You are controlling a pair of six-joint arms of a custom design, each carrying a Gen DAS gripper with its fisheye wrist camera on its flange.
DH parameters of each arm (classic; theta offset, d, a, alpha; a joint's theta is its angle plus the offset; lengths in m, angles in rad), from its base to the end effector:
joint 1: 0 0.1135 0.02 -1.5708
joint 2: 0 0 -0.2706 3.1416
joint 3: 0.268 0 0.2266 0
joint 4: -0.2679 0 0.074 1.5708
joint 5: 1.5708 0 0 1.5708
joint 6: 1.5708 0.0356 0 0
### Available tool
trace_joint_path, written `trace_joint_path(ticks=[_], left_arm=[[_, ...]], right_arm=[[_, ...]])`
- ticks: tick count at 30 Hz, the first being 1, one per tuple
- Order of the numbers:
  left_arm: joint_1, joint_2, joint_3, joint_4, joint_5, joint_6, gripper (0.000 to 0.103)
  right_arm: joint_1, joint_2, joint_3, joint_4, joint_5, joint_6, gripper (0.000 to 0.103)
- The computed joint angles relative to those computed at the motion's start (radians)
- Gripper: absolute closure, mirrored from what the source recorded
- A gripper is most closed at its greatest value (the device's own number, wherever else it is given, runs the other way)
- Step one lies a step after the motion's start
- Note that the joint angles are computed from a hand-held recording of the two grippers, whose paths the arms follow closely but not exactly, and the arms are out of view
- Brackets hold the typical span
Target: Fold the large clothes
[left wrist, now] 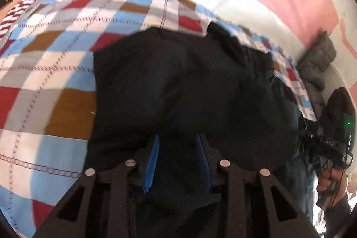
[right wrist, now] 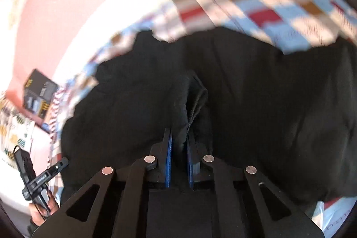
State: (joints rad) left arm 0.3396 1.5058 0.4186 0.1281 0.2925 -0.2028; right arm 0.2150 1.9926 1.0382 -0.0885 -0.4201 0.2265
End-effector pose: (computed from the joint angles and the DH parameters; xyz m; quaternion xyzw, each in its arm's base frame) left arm 0.2101 0.0633 0.1295 -0.2104 0.9207 -0.1183 0.3067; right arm 0.3483 0.0909 0.1248 -0.0490 0.9444 0.2523 0.2049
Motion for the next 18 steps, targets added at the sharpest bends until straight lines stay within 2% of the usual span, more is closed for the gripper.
trace_joint_path(ticks=[2,5,8,12,16,18], left_arm=[[-0.013,-0.02,0.002,-0.014,-0.012,-0.012,0.068],[0.027,-0.128,0.002,-0.075,0.046,0.002,0.068],[0.048,-0.17,0.038,-0.097,-0.009,0.034,0.068],[0.059,0.035,0.145,-0.064,-0.063,0.01,0.068],[0.002,0.195,0.168,0.024,-0.131,0.011,0.068],[-0.031,0.19,0.143,0.055,-0.181,0.026,0.068]], right_arm=[[0.017,0.011,-0.003,-0.015,0.034,-0.036,0.089],[0.01,-0.076,-0.05,-0.003,0.079,-0.032,0.087],[0.006,-0.185,-0.115,0.065,0.152,-0.021,0.084],[0.058,-0.181,-0.075,0.06,0.162,-0.056,0.084],[0.123,0.002,0.034,0.013,0.239,-0.141,0.086],[0.1,0.081,0.056,0.028,0.21,-0.129,0.089]])
